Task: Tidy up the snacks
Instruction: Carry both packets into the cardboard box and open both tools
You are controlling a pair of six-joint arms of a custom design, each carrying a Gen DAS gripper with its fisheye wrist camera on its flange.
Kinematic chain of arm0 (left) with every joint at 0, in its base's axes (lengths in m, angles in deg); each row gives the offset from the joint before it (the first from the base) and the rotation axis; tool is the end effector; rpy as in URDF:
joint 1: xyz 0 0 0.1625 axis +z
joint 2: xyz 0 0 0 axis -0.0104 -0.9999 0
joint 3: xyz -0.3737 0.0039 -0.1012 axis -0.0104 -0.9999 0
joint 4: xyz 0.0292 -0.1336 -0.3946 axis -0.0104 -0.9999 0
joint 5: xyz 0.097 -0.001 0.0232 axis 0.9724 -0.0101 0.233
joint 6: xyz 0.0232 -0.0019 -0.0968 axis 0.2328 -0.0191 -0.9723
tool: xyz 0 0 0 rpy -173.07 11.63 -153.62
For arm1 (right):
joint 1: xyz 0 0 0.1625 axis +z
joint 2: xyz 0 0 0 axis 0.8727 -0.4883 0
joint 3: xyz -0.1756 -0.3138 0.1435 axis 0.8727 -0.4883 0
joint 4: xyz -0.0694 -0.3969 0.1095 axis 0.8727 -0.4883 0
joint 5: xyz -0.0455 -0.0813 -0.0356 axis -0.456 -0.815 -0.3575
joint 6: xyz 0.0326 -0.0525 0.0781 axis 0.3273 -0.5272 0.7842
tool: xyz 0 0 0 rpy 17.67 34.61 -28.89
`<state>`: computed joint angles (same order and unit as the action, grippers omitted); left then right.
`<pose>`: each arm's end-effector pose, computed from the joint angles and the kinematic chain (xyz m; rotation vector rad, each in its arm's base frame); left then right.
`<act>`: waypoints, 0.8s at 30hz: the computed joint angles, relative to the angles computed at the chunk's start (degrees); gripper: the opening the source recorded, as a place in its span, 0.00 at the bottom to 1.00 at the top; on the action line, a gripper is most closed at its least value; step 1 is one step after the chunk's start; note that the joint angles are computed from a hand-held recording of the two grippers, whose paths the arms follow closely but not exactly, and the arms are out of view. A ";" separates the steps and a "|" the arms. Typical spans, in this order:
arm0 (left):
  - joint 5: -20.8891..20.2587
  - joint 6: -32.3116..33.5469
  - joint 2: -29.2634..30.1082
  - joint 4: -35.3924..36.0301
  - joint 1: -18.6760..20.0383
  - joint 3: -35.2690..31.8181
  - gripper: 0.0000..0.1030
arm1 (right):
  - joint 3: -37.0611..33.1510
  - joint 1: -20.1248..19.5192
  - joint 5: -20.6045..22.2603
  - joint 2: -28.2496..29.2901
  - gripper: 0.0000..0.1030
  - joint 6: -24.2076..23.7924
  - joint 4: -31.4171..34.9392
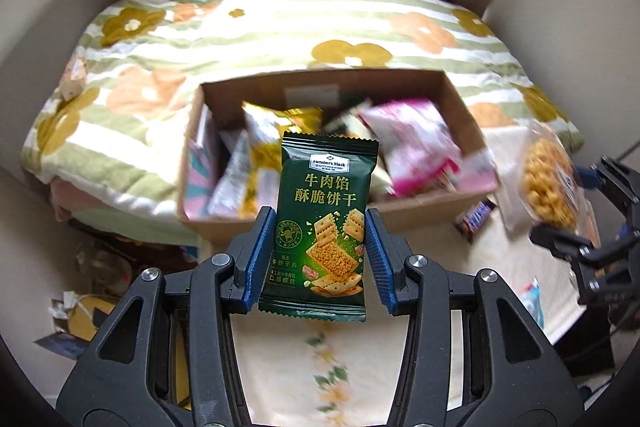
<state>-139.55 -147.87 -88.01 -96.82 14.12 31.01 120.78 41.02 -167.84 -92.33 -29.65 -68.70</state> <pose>-0.3976 -0.2978 0.1691 0.1395 2.2885 -0.6676 0.1681 -0.3259 0.3762 1.1238 -2.4472 0.3184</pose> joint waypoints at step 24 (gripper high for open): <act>3.71 8.17 -2.24 -0.14 9.58 2.47 1.00 | -6.84 5.54 -2.12 20.80 0.73 10.37 -6.94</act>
